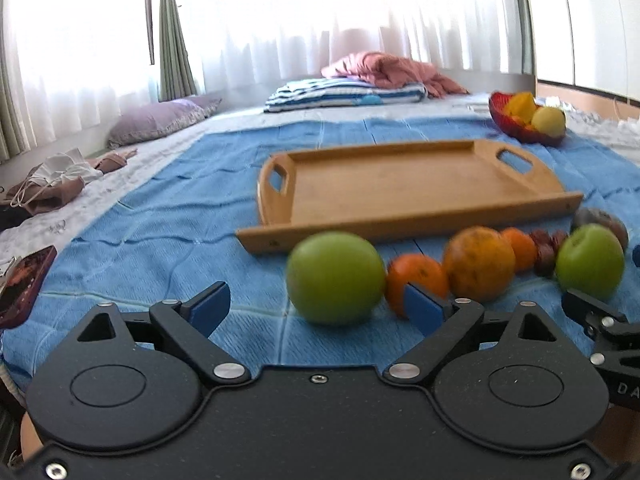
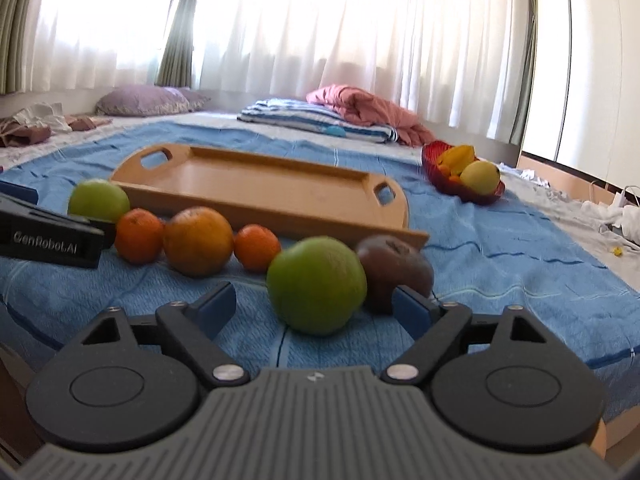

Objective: Organize fruits
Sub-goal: 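Close the left tool on the large green pomelo while the right tool grasps the small green apple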

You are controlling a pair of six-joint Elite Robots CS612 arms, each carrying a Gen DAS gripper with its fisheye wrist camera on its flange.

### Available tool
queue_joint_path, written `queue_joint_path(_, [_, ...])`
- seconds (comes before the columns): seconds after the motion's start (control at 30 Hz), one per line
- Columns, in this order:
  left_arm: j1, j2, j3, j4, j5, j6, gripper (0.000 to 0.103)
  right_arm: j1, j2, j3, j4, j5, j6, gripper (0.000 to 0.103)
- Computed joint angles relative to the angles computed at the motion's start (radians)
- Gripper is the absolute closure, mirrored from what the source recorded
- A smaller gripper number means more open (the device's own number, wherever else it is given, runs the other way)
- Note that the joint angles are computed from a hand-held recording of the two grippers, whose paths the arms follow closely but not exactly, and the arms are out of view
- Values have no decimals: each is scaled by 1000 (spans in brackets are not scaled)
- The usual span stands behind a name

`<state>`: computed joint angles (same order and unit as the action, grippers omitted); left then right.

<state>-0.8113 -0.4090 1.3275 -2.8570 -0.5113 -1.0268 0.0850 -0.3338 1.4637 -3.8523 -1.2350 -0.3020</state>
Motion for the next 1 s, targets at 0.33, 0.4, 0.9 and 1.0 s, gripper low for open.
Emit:
queue_joint_path(0.33, [20, -1, 8, -80, -49, 15, 25, 4, -9, -10, 31, -28, 40, 26])
queue_joint_path(0.4, [21, 0, 7, -85, -49, 14, 27, 4, -11, -9, 40, -27, 36, 28])
queue_joint_path(0.9, [26, 9, 8, -160, -79, 8, 31, 5, -14, -13, 69, -15, 42, 30])
queue_joint_path(1.0, [32, 12, 6, -177, -96, -13, 31, 5, -15, -17, 87, -14, 55, 30])
